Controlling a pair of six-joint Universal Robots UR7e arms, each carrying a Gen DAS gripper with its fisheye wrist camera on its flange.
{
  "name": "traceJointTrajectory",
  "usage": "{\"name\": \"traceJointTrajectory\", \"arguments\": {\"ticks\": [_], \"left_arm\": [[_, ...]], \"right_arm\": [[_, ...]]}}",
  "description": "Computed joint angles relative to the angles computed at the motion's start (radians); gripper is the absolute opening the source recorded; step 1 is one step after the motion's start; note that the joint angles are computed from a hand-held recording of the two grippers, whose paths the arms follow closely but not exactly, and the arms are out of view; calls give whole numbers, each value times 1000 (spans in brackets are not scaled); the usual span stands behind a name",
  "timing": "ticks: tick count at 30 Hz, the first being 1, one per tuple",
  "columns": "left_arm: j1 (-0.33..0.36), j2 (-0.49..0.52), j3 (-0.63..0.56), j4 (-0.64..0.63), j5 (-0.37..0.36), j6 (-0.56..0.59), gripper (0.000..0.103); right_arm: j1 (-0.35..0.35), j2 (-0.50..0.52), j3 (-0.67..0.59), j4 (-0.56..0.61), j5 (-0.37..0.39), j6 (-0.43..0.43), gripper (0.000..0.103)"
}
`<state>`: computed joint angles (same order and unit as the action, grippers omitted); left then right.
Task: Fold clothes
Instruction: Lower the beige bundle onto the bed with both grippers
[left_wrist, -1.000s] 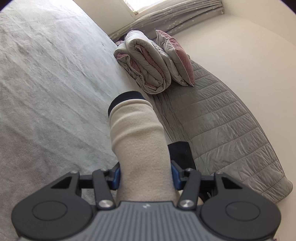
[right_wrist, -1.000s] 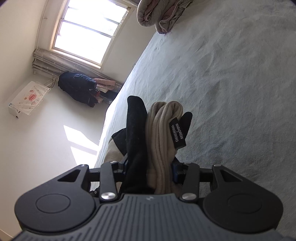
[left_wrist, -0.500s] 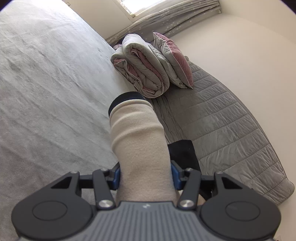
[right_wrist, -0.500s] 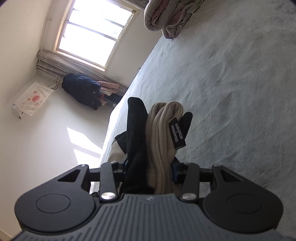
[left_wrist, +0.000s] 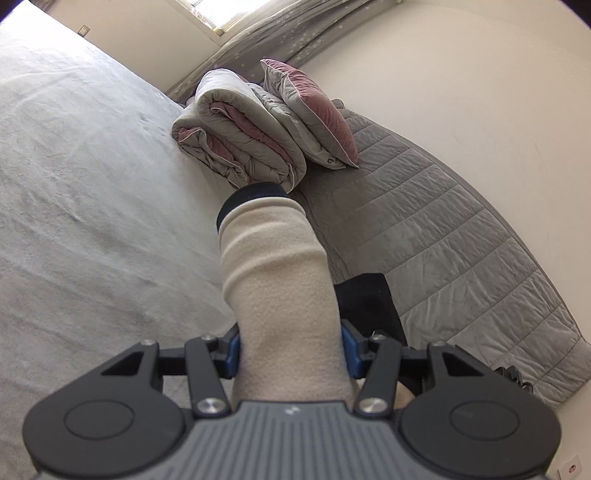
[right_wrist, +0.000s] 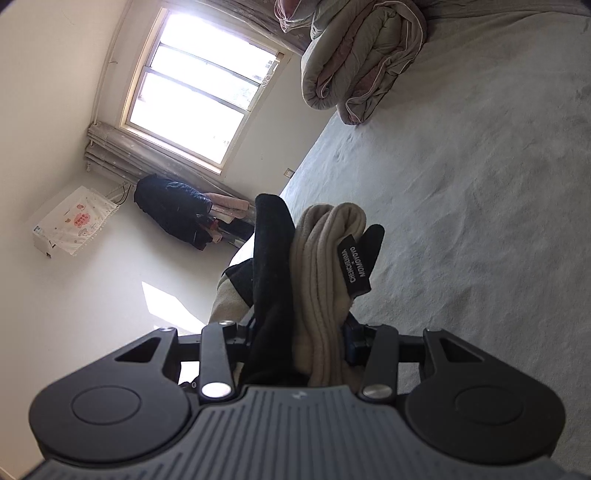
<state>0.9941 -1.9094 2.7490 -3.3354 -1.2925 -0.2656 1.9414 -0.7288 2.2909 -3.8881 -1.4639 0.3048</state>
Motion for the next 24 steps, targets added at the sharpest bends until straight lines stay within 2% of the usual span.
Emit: {"name": "traceJointTrajectory", "arguments": {"ticks": [5,12,16,24], "left_arm": [[65,265,-92,-189,-68,64,52],[142,545,-231,-341,-142,133,52],[201,685,-322,-398,-201,159,52],[292,917,-510,-437,-299,198,52]], "right_arm": [[-55,-5,-40,4,28,-53,46],[-158,12,-115,28,91,-116,46],[-219,31,-165,44,138,-160,46],[-316,88,-239,14,183,-235,46]]}}
